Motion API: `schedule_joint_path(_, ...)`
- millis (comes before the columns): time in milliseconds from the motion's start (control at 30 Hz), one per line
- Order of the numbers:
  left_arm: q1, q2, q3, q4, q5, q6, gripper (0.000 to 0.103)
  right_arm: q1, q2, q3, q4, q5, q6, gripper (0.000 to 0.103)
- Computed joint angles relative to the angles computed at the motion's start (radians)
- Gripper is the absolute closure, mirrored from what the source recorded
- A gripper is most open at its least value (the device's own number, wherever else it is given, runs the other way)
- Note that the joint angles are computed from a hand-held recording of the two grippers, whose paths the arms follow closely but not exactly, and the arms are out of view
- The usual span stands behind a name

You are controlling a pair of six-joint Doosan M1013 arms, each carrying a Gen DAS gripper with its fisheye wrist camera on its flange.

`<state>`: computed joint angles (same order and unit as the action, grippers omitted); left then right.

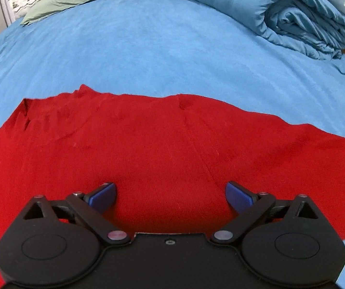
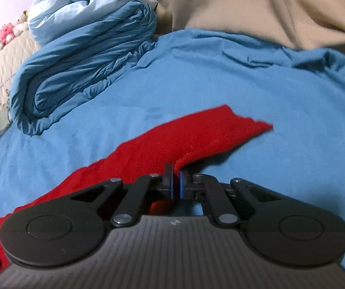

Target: Fold small clothes

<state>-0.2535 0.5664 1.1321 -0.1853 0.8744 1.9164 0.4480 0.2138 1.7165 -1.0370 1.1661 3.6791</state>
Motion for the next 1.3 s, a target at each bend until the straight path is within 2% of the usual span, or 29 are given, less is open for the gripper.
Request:
schedule_joint_path(67,0.004,0.003,-0.008,-0.017,0.004,0.018,0.004,0.017,0.011,-0.038,-0.052,0.017,-0.084,0.083)
schedule_joint_path(133,0.018,-0.001,-0.01,-0.068,0.004,0.053,0.008,0.031,0.019,-0.076,-0.107,-0.009,-0.136,0.083)
schedule_joint_path(200,0.042,-0.015,-0.002,-0.134,-0.012,0.101,0.008,0.048,0.04,-0.138,-0.172,-0.057,-0.198,0.084)
schedule_joint_path(300,0.082,-0.04,0.011,-0.185,-0.057,0.141,0.006,0.068,0.09,-0.24,-0.253,-0.197,-0.269,0.084)
schedule_joint_path(367,0.119,-0.049,0.011,-0.207,-0.071,0.148,0.003,0.081,0.14,-0.311,-0.282,-0.336,-0.325,0.084)
schedule_joint_path(433,0.154,-0.053,0.011,-0.196,-0.085,0.129,0.002,0.091,0.205,-0.386,-0.244,-0.48,-0.441,0.084)
schedule_joint_path(467,0.168,-0.054,0.012,-0.172,-0.094,0.112,0.002,0.098,0.238,-0.419,-0.202,-0.517,-0.514,0.084)
schedule_joint_path(533,0.192,-0.049,0.011,-0.102,-0.093,0.058,0.002,0.111,0.313,-0.488,-0.028,-0.561,-0.739,0.084)
schedule_joint_path(567,0.203,-0.042,0.004,-0.081,-0.067,0.038,0.002,0.117,0.343,-0.515,0.054,-0.555,-0.833,0.084)
schedule_joint_path(633,0.234,-0.02,-0.023,-0.123,0.025,0.042,0.002,0.131,0.395,-0.555,0.174,-0.516,-0.978,0.084)
schedule_joint_path(700,0.261,-0.007,-0.031,-0.193,0.08,0.056,0.002,0.145,0.417,-0.563,0.176,-0.482,-1.008,0.083)
schedule_joint_path(800,0.266,-0.01,-0.017,-0.218,0.079,0.08,0.002,0.153,0.411,-0.548,0.134,-0.481,-0.999,0.077)
schedule_joint_path(833,0.263,-0.011,-0.016,-0.222,0.072,0.092,0.002,0.152,0.407,-0.547,0.145,-0.485,-1.021,0.07)
schedule_joint_path(867,0.261,-0.01,-0.019,-0.231,0.069,0.103,0.002,0.151,0.4,-0.54,0.156,-0.493,-1.05,0.052)
schedule_joint_path(900,0.26,-0.013,-0.014,-0.245,0.07,0.117,0.002,0.157,0.394,-0.533,0.144,-0.497,-1.06,0.039)
schedule_joint_path(1000,0.251,-0.004,-0.029,-0.295,0.099,0.133,0.002,0.166,0.362,-0.489,0.098,-0.506,-1.084,0.022)
schedule_joint_path(1067,0.236,0.004,-0.045,-0.319,0.118,0.129,0.004,0.176,0.355,-0.478,0.087,-0.475,-1.084,0.021)
schedule_joint_path(1167,0.208,0.014,-0.063,-0.314,0.109,0.11,0.007,0.179,0.335,-0.448,0.073,-0.456,-1.06,0.021)
schedule_joint_path(1233,0.18,0.018,-0.067,-0.254,0.069,0.072,0.008,0.179,0.32,-0.422,0.065,-0.462,-1.016,0.021)
schedule_joint_path(1300,0.151,0.025,-0.066,-0.142,0.011,0.0,0.017,0.177,0.308,-0.401,0.063,-0.477,-0.982,0.021)
